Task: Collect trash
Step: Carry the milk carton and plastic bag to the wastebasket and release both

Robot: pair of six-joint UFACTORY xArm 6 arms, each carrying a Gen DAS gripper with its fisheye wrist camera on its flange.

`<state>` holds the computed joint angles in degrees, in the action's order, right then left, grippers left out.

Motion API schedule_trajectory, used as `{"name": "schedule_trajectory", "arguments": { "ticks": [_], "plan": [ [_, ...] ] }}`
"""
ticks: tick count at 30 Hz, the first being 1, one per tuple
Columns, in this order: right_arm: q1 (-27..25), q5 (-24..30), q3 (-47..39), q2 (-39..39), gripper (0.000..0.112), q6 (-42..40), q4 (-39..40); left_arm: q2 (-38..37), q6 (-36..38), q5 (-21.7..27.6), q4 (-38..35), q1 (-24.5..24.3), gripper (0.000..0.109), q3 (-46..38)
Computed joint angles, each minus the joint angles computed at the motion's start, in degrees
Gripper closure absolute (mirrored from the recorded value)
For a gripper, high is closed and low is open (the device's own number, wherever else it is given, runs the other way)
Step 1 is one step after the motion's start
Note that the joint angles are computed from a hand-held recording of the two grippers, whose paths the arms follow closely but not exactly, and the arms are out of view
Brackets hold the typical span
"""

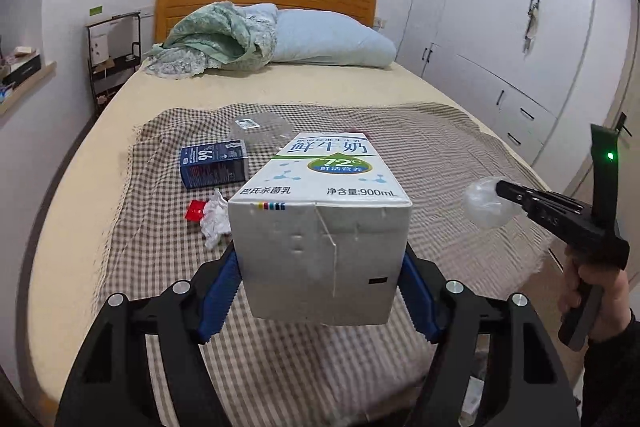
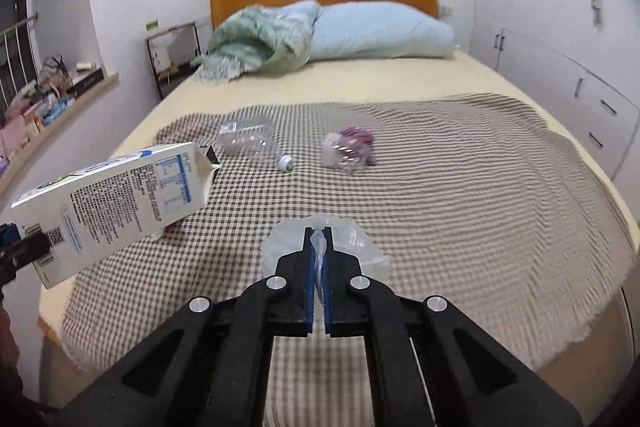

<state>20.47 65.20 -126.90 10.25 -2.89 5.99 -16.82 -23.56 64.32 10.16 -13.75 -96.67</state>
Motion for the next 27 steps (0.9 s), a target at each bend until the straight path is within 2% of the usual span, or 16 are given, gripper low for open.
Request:
{"name": "schedule_trajectory", "arguments": {
  "ticks": [5, 8, 13, 16, 19, 23, 27],
  "plan": [
    [-7.62, -3.58, 19.20, -16.89, 0.109, -5.67, 3.83, -1.25, -4.09, 6.74, 8.55, -12.57, 0.039, -3.09],
    [-14.82, -3.22, 27.04, -23.87, 0.109, -8.92, 7.88, 0.64, -5.80, 9.94, 9.11, -19.26, 0.039, -6.51],
    [-30.73, -0.83, 39.54, -33.75, 0.109, -17.35, 17.29, 5.37, -9.31, 10.05, 8.79, -29.15, 0.039, -10.55],
    [-40.48, 2.19, 47.78, -37.91, 0.109, -22.84, 22.22, 9.33, -7.31, 9.79, 6.02, -33.07, 0.039, -12.17],
    [-47.82, 3.95, 56.75, -40.35, 0.109, -24.75, 22.87, 14.95, -5.41, 11.98, 2.79, -36.09, 0.039, -14.61],
    [-53.18, 2.87, 69.28, -43.67, 0.109, -26.00, 20.83, 23.10, -4.84, 14.89, -2.91, -38.08, 0.039, -18.38],
    [-57.65, 1.78, 79.07, -45.74, 0.109, -26.70, 19.33, 33.37, -3.53, 17.75, -10.22, -38.02, 0.039, -24.77]
  ]
}}
